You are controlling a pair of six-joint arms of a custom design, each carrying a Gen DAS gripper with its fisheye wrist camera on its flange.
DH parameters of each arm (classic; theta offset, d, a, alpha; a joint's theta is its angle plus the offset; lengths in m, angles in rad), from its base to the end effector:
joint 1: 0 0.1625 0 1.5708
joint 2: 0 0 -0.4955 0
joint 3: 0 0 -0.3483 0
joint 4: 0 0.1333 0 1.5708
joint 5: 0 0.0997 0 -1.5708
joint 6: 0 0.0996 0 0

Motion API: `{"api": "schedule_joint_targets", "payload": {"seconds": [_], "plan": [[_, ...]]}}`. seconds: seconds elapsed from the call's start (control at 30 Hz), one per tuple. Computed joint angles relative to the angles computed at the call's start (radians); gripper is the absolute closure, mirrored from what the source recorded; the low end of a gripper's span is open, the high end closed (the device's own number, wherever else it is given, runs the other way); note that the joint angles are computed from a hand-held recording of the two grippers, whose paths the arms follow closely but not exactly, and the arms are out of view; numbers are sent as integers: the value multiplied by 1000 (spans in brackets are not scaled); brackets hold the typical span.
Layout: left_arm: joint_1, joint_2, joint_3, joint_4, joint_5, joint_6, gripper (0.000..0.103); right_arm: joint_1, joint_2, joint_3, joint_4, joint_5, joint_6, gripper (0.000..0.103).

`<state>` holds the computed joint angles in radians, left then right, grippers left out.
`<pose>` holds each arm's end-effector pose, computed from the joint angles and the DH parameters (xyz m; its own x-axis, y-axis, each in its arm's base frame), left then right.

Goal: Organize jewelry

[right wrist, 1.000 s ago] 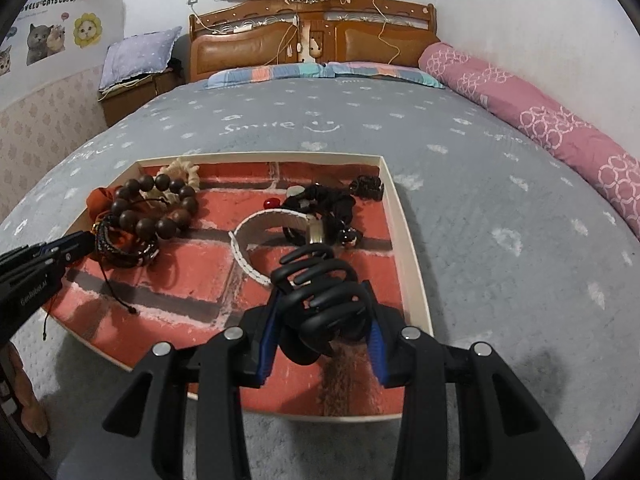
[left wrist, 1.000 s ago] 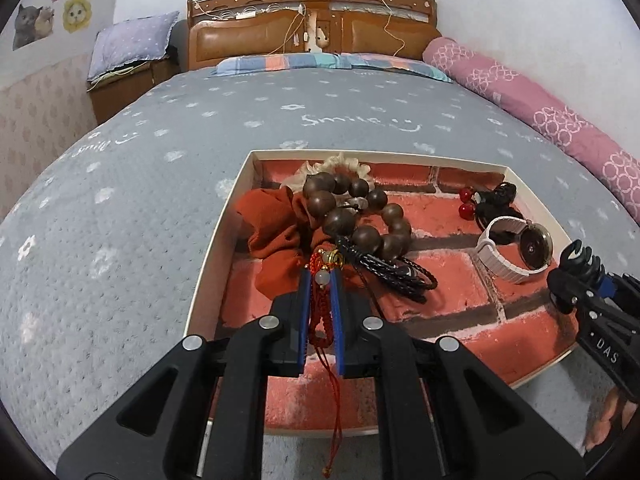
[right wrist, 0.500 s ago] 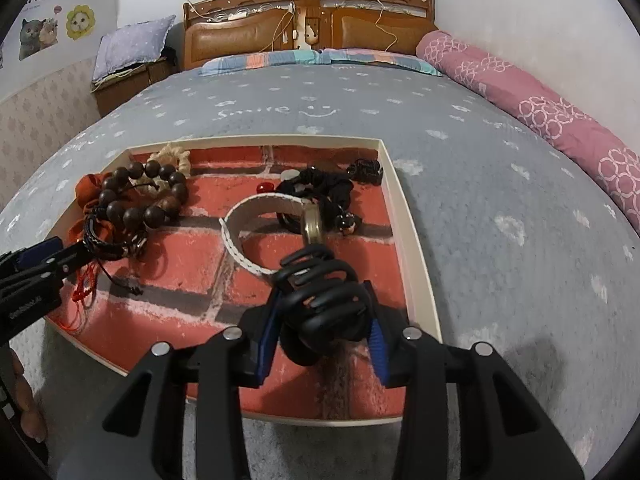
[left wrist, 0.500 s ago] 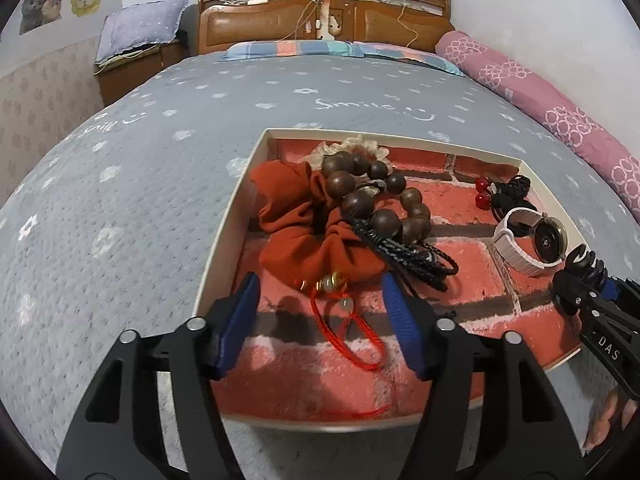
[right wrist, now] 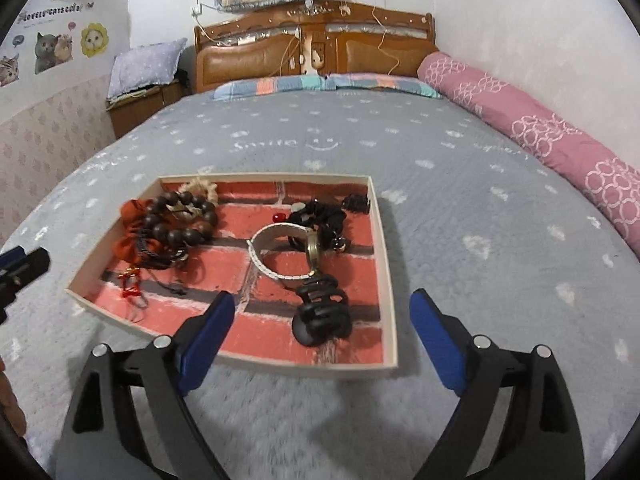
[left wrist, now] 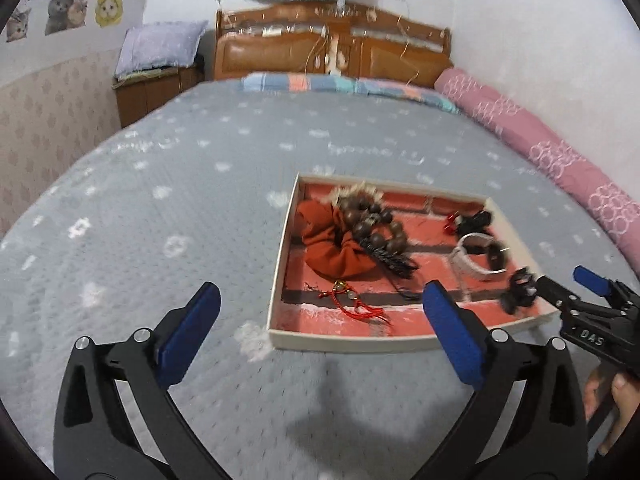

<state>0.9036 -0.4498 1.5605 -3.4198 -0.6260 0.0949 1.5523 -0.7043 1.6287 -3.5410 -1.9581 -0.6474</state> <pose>-0.2736 -0.6932 0.0898 -0.7508 -0.0105 -0.6604 0.5312 0.5846 -0.6132 0.0824 -0.7188 0.2454 -0.7392 -0.0279 0.6729 -0.5473 0.6071 -0.5761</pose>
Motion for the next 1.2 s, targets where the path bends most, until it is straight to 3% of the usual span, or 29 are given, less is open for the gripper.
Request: {"api": "schedule_joint_targets", "payload": {"seconds": [0.07,0.17,0.27,0.67,0.8,0.93,1.2], "plan": [[-34,-16,57,-85,22,30,5,-1,-36,65,-34,22,2,14],[-77,-29,122,-178,41,62,5,-4,-86,160,-95,56,-1,5],[-129,-20,187,-281,101,80,5,-3,-121,251,-196,75,-31,5],[-302,72,459,-550,262,-78,5,-84,-185,600,-569,166,-104,4],[-317,95,508,-584,263,-155,5,-121,-159,677,-725,214,-140,4],[-326,134,522,-633,290,-150,5,-161,-126,743,-877,300,-169,4],[-349,186,497,-777,307,11,5,-193,-117,799,-1019,403,-137,4]]}}
